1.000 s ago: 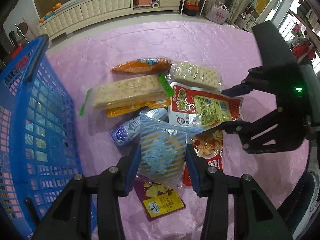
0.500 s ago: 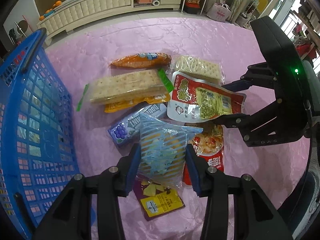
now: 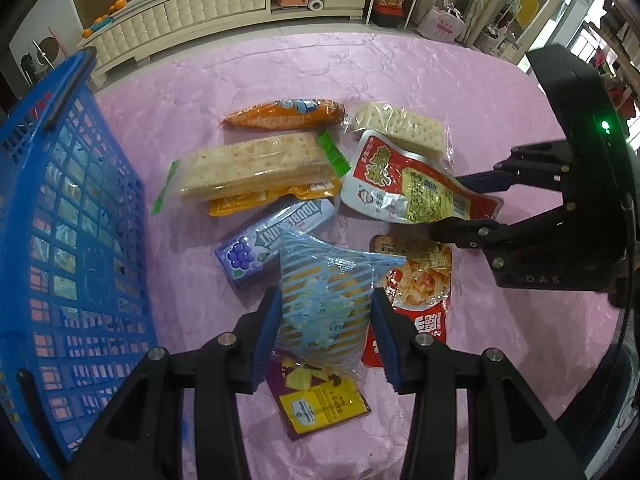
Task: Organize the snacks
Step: 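Lift both held snacks and carry them over the blue basket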
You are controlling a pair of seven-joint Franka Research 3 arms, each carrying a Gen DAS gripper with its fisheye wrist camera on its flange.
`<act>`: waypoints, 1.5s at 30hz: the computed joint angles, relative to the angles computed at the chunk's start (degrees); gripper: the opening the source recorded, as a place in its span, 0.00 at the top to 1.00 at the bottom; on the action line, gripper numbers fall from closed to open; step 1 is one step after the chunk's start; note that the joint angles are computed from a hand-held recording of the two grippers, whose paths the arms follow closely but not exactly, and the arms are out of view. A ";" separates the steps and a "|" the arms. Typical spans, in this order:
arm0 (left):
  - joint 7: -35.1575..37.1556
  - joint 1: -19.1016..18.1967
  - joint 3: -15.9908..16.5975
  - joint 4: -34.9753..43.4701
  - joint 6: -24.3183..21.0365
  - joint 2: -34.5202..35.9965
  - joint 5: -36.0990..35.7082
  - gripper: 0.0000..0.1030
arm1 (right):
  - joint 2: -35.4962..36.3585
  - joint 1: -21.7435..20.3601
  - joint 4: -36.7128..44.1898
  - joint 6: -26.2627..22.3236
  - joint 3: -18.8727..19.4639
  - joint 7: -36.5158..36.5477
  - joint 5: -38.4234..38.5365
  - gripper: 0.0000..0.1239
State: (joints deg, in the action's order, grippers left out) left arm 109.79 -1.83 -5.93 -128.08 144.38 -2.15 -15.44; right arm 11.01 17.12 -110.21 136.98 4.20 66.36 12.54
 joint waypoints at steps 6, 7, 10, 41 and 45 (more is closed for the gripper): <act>0.26 -0.11 0.22 -0.42 -0.07 -1.36 -0.17 0.59 | -3.33 -0.01 -4.53 3.23 0.27 1.26 2.32 0.62; 0.47 -0.15 0.34 -0.42 -0.33 -1.66 -0.51 0.59 | -4.15 0.20 -5.68 3.74 0.29 1.96 1.96 0.63; 1.10 -0.26 0.81 -0.87 -1.03 -3.07 -1.45 0.59 | -6.48 0.21 -8.31 4.82 0.42 2.31 2.80 0.65; 11.53 -2.06 13.86 -4.94 -1.61 -25.10 -4.96 0.59 | -20.57 5.19 -8.31 11.18 5.66 17.35 -2.77 0.64; 12.38 -0.47 15.32 -4.30 -1.73 -24.97 -4.82 0.59 | -17.41 7.04 -4.37 10.57 6.39 16.94 -3.93 0.64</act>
State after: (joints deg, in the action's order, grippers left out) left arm 122.17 -2.31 9.39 -132.38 142.65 -27.12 -20.25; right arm -6.40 24.15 -114.58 147.55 10.59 83.30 8.61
